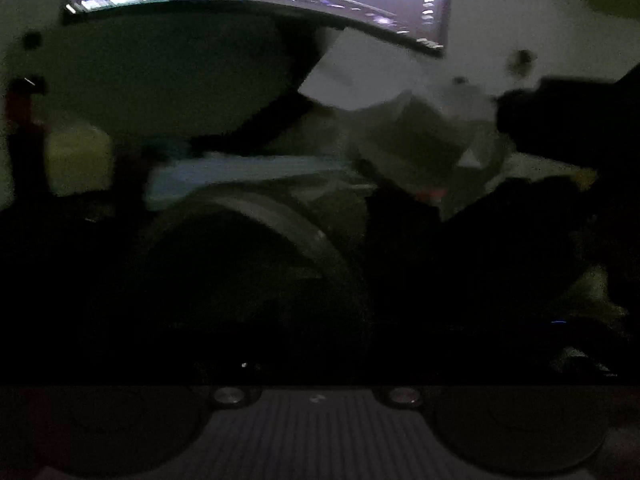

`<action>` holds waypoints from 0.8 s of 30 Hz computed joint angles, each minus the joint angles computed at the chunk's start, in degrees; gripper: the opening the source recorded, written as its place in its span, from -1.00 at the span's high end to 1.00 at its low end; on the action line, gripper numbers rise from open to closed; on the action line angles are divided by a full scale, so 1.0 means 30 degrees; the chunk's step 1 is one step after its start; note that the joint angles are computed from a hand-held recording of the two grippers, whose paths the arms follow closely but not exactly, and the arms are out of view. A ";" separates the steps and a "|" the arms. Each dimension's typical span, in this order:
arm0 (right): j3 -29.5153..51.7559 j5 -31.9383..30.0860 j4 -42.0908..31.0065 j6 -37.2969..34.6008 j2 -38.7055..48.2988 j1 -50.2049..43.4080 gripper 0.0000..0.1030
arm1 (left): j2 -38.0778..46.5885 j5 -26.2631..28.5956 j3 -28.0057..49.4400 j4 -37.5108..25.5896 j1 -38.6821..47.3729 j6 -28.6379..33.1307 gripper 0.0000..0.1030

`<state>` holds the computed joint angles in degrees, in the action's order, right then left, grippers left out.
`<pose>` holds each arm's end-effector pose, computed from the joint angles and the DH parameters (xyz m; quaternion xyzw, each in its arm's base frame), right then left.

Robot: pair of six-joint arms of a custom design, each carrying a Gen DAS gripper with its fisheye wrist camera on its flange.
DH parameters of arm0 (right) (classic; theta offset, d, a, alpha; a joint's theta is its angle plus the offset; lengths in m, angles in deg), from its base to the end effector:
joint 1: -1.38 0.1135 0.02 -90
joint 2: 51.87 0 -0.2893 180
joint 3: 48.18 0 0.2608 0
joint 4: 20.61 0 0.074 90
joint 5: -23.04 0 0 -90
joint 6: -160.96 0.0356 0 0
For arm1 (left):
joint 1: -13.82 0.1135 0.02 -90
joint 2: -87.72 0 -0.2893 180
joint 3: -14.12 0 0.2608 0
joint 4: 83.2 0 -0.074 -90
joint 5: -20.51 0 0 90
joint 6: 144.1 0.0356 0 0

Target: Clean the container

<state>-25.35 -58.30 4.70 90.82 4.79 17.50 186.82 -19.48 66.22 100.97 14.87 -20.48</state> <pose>0.1798 0.0464 0.1938 0.0739 0.7535 0.1466 0.6366 0.3151 -0.0215 0.1426 0.3952 0.7498 -0.2618 0.4616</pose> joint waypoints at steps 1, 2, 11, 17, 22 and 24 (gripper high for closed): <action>0.0012 0.0196 0.0315 -0.0043 0.0300 0.0203 0.80 | -0.0293 -0.0797 -0.0689 0.1425 -0.0191 -0.0551 -0.12; -0.0064 0.0369 0.0634 -0.0056 0.0524 0.0362 0.80 | -0.0334 -0.0903 -0.0740 0.1299 -0.0255 -0.0001 -0.12; -0.1538 0.0693 0.1217 0.1048 -0.0421 -0.0347 0.80 | 0.2897 0.4605 0.2106 -0.1482 0.1312 0.2499 0.81; -0.1825 0.0320 0.0720 0.1691 -0.1198 -0.1079 0.80 | 0.4000 0.6555 0.4238 -0.5510 0.1003 0.4900 0.81; -0.1743 0.0497 0.0071 0.1423 -0.1871 -0.0457 0.80 | 0.7219 0.8384 1.0257 -2.1889 0.0685 1.8052 0.87; -0.1697 0.0656 -0.0124 0.1349 -0.2028 -0.0138 0.80 | 0.6624 0.7773 0.9297 -2.0776 0.0404 1.7990 0.87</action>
